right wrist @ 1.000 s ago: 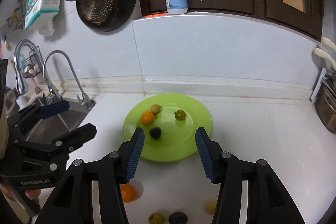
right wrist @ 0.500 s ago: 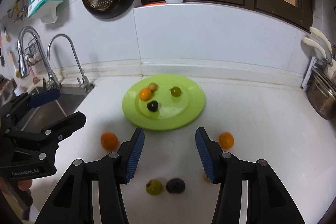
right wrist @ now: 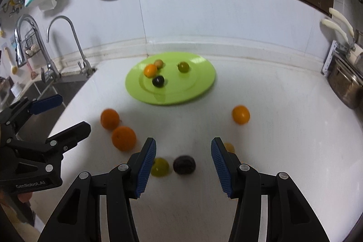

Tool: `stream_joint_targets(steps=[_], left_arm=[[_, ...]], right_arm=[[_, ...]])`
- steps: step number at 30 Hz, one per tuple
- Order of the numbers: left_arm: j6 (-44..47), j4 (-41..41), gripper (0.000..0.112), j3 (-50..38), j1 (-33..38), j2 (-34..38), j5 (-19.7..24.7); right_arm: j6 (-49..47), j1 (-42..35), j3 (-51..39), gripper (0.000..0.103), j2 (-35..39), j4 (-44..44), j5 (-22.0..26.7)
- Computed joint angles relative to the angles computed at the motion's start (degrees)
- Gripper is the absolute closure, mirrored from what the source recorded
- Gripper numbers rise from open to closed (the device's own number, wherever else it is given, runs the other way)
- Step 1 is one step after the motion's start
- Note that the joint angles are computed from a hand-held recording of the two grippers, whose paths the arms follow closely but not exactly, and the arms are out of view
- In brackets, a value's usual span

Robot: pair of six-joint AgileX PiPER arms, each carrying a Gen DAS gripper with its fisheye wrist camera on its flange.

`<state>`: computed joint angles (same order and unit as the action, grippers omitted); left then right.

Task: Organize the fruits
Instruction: 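Close the left tool on a large orange while the right tool grasps a dark plum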

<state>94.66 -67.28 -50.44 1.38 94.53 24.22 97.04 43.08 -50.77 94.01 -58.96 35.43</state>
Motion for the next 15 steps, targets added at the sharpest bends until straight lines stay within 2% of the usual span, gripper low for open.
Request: stream_joint_targets(steps=[15], left_arm=[[-3.3, 3.6, 0.026, -1.5, -2.9, 6.4, -2.4]], right_arm=[[-5.4, -2.9, 1.9, 0.052, 3.5, 5.9, -5.4]])
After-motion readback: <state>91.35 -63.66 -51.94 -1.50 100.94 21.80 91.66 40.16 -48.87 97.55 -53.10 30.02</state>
